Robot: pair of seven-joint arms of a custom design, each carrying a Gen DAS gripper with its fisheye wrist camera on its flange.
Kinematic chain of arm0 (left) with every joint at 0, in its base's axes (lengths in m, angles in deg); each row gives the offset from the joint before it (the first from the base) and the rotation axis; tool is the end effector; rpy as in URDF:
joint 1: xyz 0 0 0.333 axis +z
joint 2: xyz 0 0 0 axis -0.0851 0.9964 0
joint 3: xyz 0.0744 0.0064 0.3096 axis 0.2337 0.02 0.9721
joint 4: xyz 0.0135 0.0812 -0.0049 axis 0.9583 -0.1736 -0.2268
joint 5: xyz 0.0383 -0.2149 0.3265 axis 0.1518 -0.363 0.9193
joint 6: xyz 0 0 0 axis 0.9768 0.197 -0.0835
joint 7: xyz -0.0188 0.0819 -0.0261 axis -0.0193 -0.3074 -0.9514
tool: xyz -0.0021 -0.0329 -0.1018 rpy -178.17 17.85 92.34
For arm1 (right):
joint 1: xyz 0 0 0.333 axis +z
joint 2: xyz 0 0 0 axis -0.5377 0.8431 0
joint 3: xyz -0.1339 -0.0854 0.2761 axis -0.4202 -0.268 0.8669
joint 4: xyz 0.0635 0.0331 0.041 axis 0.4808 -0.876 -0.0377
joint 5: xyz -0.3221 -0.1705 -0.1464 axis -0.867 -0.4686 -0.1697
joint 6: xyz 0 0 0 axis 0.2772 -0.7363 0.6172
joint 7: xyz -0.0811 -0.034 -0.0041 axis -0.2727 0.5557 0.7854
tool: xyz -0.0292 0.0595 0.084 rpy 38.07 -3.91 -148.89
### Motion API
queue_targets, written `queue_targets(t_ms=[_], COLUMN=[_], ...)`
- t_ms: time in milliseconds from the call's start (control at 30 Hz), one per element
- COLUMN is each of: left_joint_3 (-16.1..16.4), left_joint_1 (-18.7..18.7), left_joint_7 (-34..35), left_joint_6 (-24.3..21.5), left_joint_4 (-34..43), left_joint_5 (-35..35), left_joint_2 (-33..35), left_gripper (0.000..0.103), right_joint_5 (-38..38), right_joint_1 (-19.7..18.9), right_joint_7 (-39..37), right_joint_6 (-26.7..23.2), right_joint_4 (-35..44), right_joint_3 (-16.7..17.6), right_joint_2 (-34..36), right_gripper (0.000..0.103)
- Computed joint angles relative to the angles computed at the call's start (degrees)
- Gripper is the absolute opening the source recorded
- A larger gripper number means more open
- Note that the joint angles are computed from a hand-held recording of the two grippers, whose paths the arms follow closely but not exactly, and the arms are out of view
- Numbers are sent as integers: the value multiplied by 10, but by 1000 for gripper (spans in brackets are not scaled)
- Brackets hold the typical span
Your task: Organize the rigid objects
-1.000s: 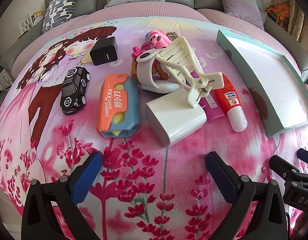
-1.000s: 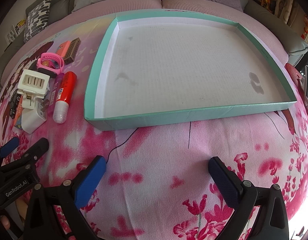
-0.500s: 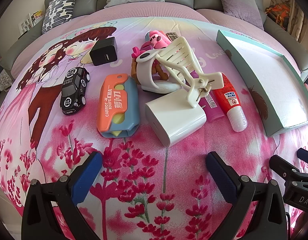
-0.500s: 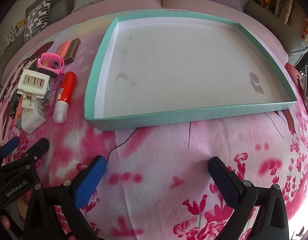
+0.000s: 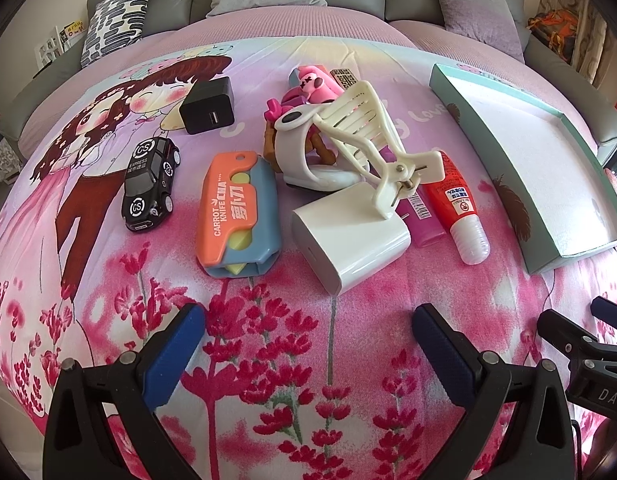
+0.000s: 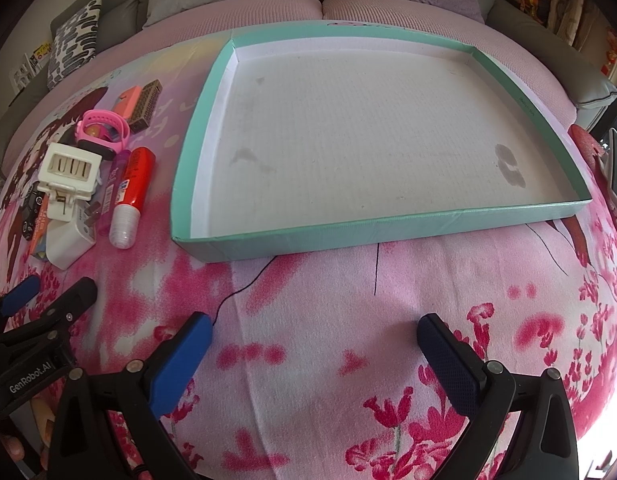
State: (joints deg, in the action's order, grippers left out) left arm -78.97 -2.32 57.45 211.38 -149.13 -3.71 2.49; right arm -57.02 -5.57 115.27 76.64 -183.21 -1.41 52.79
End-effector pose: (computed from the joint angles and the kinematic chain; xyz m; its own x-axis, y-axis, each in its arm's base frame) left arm 0.5922 -0.0341 0.3098 0.0589 -0.9983 0.0045 -0.8684 -0.0535 -0.4929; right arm 0.5961 0.2476 0.3068 -0.0003 -1.0000 -0.0091 -0.9151 0.0040 -0.4033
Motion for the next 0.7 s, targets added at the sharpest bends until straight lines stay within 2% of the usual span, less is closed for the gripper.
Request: queue_targets(t_ms=[100,200,367,433,533,600,700], left_joint_3=[5,-13,-76,-85,-131,-137,-127], left_joint_1=[4,36,123,139,189,197,189], left_joint_7=[5,36,118,140,217,250,273], left_joint_6=[6,18,24,19,6,3,9], left_joint_4=[-8,-17,-11,-3,7,12,14], left_joint_5=[7,-24,-155,-196,-291,-330,-356], left_joint_2=[-9,-21,-31,-30,-25,-20,-13], left_gripper=[103,103,103,103,103,103,103], right_joint_5=[12,8,-45,-46,-28,-17,-3], right_joint_1=[-7,-3,20,16,7,8,18], right_joint_7=[-8,-3,29,18,-15,-34,-55], right_joint_6=[12,42,82,94,103,100,89], right_joint_4=[-12,-34,-39,-32,-15,-2,33], right_joint_3=[6,1,-22,-13,6,12,15], right_joint_2=[-10,-28,-54,-57,-52,-47,-22], right_gripper=[103,103,103,103,103,103,103])
